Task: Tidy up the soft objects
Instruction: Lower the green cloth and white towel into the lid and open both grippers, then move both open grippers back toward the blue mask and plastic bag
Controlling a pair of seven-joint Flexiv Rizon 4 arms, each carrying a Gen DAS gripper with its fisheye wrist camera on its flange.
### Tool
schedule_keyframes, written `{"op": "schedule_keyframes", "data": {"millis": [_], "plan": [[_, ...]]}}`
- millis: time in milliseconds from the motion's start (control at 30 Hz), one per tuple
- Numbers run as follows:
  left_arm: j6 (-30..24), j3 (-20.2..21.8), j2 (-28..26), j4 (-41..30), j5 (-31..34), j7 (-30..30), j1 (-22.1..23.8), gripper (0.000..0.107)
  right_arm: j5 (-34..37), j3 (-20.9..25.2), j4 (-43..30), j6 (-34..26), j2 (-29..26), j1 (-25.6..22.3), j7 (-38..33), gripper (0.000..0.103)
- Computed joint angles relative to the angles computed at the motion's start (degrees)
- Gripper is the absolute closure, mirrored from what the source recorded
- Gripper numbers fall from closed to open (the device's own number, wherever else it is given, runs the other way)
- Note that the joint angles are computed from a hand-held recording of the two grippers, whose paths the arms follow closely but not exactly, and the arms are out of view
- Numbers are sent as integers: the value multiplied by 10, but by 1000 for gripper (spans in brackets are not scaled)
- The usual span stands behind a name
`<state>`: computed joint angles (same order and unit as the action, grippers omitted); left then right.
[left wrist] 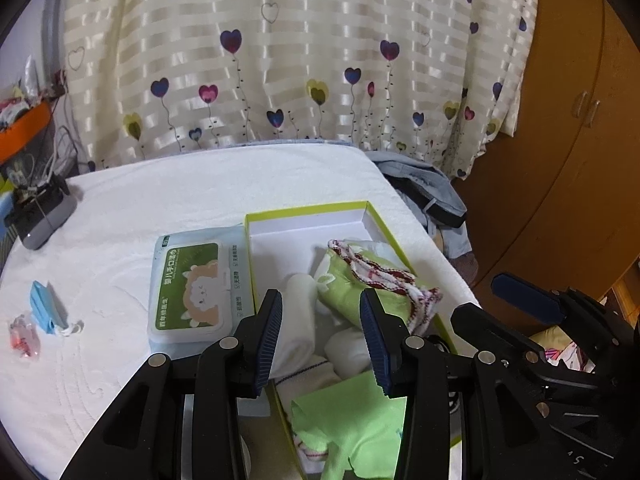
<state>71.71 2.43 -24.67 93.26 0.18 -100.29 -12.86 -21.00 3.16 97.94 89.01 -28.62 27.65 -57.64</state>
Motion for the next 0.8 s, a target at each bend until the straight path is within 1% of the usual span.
{"op": "schedule_keyframes", "data": {"millis": [300, 367, 433, 500, 567, 633, 700, 733, 800], "plan": [[32, 1, 42, 48, 8, 2, -1, 68, -33, -80, 52, 35, 42, 62, 55, 50], [42, -1, 54, 63, 7, 4, 1, 68, -46, -111, 70, 49, 55, 88, 73, 50], [49, 3, 67, 76, 13, -1, -1, 68, -53, -127, 82, 58, 65, 103, 83, 50], [60, 5, 80, 90, 19, -4, -1, 68, -63, -157, 98, 75, 76, 130, 93, 50], [67, 7, 92, 101, 26, -8, -1, 68, -70, -206, 116, 90, 88, 176, 103, 50], [74, 8, 105, 115, 30, -10, 1, 68, -66, -227, 125, 98, 94, 199, 100, 50], [85, 6, 117, 129, 31, -11, 4, 68, -57, -269, 139, 110, 102, 243, 96, 50], [89, 6, 121, 134, 33, -13, 6, 68, -51, -280, 142, 112, 104, 256, 91, 50], [92, 19, 132, 141, 57, -32, -2, 68, -36, -300, 150, 119, 108, 282, 81, 50]]}}
